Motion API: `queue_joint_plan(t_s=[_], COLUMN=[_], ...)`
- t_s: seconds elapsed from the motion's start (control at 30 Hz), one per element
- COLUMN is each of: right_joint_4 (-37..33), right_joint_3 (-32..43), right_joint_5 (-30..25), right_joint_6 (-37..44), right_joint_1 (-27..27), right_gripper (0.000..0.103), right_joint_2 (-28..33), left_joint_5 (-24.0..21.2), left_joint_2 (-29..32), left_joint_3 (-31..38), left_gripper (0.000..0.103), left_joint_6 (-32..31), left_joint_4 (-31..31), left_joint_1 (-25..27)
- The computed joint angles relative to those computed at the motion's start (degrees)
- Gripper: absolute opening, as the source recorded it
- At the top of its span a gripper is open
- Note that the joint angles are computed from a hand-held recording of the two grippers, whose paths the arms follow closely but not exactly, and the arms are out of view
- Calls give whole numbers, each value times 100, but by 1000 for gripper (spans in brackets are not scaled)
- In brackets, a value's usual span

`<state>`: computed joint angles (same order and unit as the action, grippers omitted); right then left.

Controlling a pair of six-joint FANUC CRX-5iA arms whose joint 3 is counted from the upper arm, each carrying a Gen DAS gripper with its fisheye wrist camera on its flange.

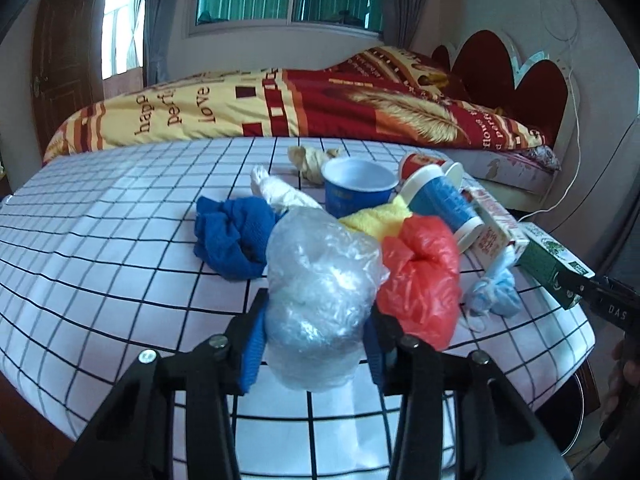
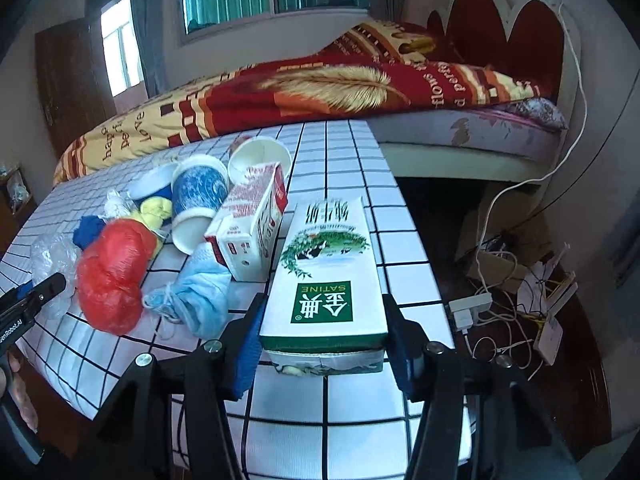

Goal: Collect trash
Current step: 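Carry the carton and plastic bag over the black bucket and release both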

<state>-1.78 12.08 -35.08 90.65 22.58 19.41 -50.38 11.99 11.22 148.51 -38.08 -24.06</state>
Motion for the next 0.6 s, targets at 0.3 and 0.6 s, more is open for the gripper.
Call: queue_joint_plan(t_s=[0.3, 0.6], right_joint_4=[-248, -185], right_joint_3=[-560, -1158], right_joint_5=[383, 639], right_joint_6=[390, 300], right_joint_1=[-59, -255], right_gripper=[56, 56], right_joint_2=[-681, -1314], left_joint_5=[-106, -12], left_joint_2=[-204, -134], left_joint_3=[62, 288], left_gripper=[44, 44], left_joint_6=[101, -136], left_joint_4=[-385, -412], left_joint_1=[-397, -764])
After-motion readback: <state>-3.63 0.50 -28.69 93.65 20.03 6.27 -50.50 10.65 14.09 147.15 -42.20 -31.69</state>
